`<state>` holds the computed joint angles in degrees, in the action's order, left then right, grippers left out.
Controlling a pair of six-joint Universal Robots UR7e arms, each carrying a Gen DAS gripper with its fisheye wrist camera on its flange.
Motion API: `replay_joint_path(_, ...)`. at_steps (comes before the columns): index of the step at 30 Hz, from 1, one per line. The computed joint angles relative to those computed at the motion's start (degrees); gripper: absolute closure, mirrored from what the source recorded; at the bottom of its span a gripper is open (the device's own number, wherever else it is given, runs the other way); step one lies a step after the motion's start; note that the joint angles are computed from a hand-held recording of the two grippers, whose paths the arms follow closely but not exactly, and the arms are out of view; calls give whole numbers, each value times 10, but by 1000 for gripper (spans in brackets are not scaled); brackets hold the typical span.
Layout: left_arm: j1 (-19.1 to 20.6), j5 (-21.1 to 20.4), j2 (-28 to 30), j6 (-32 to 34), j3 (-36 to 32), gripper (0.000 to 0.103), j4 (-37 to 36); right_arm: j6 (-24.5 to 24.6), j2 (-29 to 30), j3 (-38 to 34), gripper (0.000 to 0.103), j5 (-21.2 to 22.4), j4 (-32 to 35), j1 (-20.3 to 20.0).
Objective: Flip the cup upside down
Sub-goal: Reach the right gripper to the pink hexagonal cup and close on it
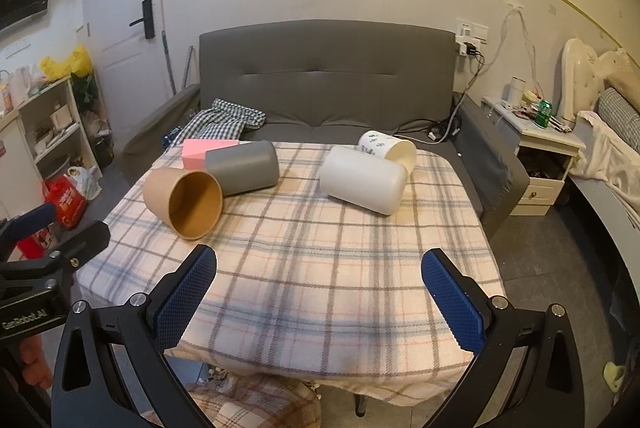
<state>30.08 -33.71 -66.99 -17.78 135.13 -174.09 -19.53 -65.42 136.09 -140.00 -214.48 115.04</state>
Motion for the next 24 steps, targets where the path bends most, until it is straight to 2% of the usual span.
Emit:
replay_joint_path(3, 11, -2, -16, -16, -12, 0, 41, -10, -10, -23, 0, 0, 62, 5)
replay_joint_path(6, 24, 11, -30, -43, -30, 0, 93, -46, -20, -60, 0, 17, 136, 6)
replay_joint_path(10, 47, 38, -41, -80, -60, 0, 155, -101, -32, -144, 0, 79, 295, -5)
replay_joint_path(12, 57, 54, -41, -86, -71, 0, 166, -149, -10, -196, 0, 91, 319, -6)
replay_joint_path(14, 69, 55, -38, -80, -80, 0, 162, -170, 7, -251, 0, 100, 389, -11)
replay_joint_path(18, 98, 61, -22, -85, -102, 0, 164, -230, 70, -360, 1, 96, 488, -19)
replay_joint_path(24, 141, 82, 3, -122, -139, 0, 196, -278, 179, -491, 3, 87, 636, -33)
